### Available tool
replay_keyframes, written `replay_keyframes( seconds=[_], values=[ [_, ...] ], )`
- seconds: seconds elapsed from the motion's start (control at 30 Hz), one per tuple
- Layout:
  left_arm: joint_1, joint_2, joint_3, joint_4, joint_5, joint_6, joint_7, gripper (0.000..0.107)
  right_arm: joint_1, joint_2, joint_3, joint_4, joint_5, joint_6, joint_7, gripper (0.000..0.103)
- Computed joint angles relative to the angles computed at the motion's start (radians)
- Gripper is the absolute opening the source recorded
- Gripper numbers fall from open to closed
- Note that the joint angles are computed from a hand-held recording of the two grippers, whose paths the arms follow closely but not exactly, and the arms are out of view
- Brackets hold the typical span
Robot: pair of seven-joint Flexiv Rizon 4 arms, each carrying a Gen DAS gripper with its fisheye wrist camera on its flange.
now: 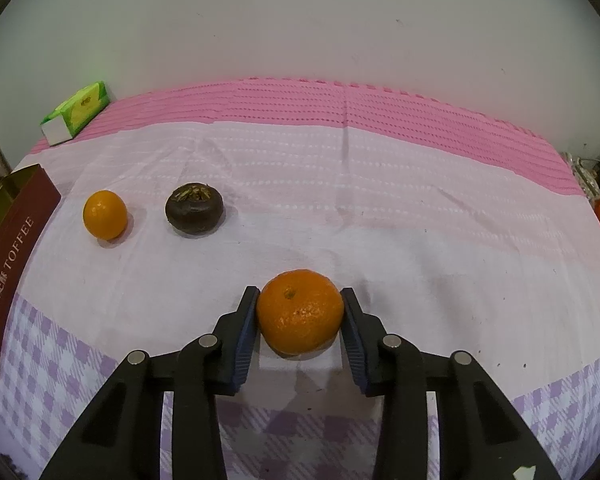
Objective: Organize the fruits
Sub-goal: 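Carry the orange over the tin tray with the right gripper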
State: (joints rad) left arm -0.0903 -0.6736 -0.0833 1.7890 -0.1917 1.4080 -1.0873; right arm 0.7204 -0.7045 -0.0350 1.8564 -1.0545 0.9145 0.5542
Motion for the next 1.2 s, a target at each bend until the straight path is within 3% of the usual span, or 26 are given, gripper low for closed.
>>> replay_keyframes(
  seconds=[0.23,0.5,0.77,1.2],
  values=[
    [0.004,-0.006,0.007,-0.012,-0.011,-0.008,-0.023,0.078,0.003,-0.009,0.013,-0.035,0.046,-0.020,-0.045,0.036],
    [0.001,-0.001,0.012,-0.007,-0.002,0.008,-0.037,0.080,0.026,-0.029,-0.011,-0.128,0.004,0.031,-0.083,0.036],
    [0.009,0.002,0.009,-0.009,-0.010,-0.006,-0.051,0.081,0.068,-0.129,-0.029,-0.341,0.036,0.090,-0.270,0.036],
    [0.027,0.008,-0.008,-0.003,-0.031,-0.008,-0.057,0.082,0.125,-0.345,-0.036,-0.732,0.276,0.099,-0.646,0.037]
  ],
)
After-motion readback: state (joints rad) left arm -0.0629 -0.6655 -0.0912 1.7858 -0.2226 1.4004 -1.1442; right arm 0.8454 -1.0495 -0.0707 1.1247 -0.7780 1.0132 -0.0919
